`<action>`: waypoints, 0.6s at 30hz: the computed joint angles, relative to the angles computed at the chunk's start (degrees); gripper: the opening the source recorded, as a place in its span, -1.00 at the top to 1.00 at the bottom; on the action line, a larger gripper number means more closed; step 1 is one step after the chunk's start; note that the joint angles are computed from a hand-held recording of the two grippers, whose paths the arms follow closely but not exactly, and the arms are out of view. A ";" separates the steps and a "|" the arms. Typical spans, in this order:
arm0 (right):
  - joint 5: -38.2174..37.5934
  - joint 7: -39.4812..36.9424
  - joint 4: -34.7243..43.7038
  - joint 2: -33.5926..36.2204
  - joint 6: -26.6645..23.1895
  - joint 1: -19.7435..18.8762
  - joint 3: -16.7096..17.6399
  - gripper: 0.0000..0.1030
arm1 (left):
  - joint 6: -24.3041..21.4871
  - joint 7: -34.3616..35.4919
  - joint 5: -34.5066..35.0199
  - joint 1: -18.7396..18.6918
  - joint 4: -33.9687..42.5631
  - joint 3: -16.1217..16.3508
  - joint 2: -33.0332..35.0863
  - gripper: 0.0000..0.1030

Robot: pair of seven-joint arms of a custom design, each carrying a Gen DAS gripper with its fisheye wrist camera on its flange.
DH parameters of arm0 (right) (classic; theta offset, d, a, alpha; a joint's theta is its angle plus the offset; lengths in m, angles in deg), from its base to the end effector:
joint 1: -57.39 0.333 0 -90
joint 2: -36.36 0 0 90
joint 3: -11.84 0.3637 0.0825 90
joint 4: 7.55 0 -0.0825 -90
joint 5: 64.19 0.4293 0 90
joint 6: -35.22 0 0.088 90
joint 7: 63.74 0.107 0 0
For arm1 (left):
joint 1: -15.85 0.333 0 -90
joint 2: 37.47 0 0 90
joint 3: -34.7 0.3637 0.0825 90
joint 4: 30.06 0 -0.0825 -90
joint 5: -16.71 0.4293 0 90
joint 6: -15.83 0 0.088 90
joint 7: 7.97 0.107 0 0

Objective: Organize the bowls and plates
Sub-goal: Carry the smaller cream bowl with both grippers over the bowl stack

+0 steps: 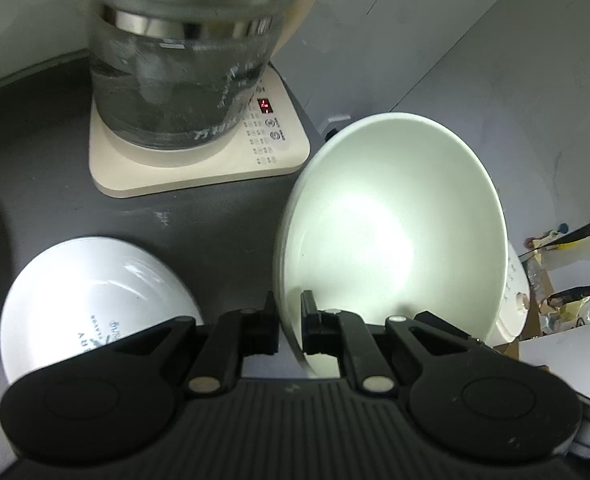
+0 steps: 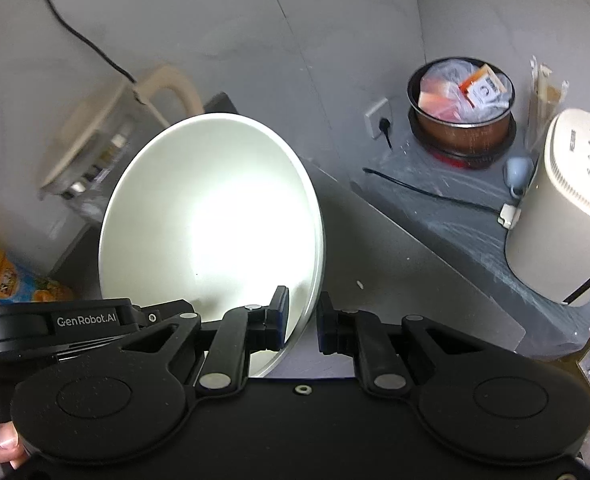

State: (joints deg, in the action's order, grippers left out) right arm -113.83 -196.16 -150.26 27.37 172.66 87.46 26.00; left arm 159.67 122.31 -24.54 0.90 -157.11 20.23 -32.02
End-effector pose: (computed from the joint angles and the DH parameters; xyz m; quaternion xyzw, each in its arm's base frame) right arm 0.3543 0.3367 0.3668 -0.2732 0.9103 -0.2008 0.2376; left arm 0.5214 -0.2863 0.3706 0.4232 -0.8672 0.2478 0.0868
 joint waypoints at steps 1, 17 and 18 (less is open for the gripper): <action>-0.11 0.01 0.22 -0.08 -0.43 0.15 0.24 0.73 | -0.28 0.93 -0.81 0.31 -0.45 0.10 -0.78 0.84; -1.68 0.85 4.25 -0.91 -8.00 4.92 3.67 0.69 | -3.74 9.03 -8.76 2.26 -7.84 3.32 -11.71 0.85; -1.69 0.76 4.47 -0.87 -8.34 5.20 3.80 0.69 | -3.73 9.27 -9.09 2.26 -8.13 3.41 -11.98 0.85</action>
State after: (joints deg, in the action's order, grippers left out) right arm -115.52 -195.40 -145.79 26.51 164.32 92.66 29.80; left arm 155.94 131.58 -33.63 3.16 -165.24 23.64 -44.00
